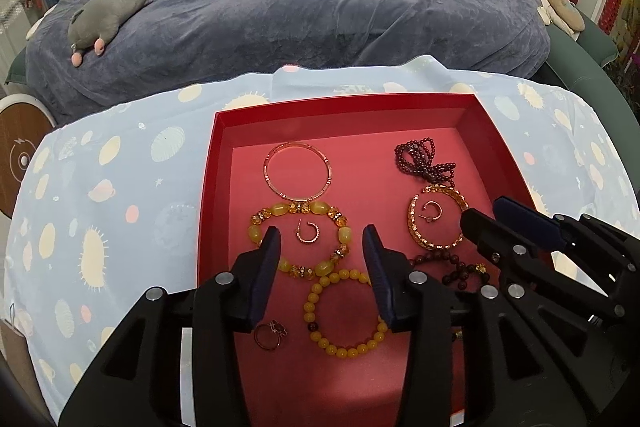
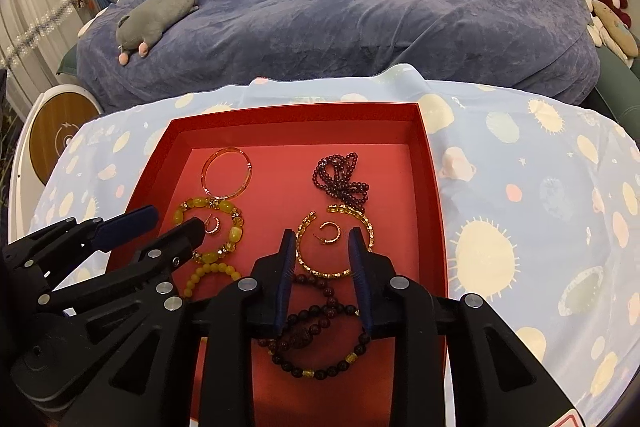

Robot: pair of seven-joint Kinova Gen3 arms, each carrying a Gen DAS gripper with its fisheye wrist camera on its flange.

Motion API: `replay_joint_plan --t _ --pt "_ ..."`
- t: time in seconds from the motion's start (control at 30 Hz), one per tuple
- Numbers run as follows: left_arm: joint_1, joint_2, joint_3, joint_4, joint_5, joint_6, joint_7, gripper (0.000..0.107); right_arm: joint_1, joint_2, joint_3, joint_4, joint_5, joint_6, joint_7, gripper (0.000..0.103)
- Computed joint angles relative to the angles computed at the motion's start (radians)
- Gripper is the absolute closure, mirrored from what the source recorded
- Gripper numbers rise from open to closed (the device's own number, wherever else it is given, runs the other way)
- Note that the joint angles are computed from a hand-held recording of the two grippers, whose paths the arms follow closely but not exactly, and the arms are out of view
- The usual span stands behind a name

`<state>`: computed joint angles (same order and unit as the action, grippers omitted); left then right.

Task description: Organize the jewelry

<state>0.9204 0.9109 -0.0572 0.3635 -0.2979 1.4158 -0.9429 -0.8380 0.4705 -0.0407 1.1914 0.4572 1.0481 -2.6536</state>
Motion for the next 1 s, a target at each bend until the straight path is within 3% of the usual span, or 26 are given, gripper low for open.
replay_joint_plan --t 0.3,0.57,0.77,0.93,1.0 --pt "0.057 -0.133 -0.016 0.185 -0.067 -0.058 0.095 0.042 -0.062 -0.084 -0.014 0.048 0.068 0.064 -0.124 0.056" --pt "0.104 -0.236 0.017 0.345 -0.135 -0.084 0.183 0.041 -0.118 -0.123 -0.062 0.065 0.118 0.152 -0.198 0.055" --pt "0.137 -0.294 0.039 0.451 -0.189 -0.089 0.27 0.033 -0.153 -0.143 -0.091 0.087 0.144 0.197 -0.253 0.052" --pt "0.149 -0.325 0.061 0.51 -0.221 -0.086 0.328 0.027 -0.178 -0.155 -0.109 0.106 0.162 0.228 -0.313 0.044" --pt "0.151 -0.335 0.068 0.531 -0.231 -0.087 0.351 0.026 -0.181 -0.164 -0.115 0.122 0.165 0.229 -0.341 0.036"
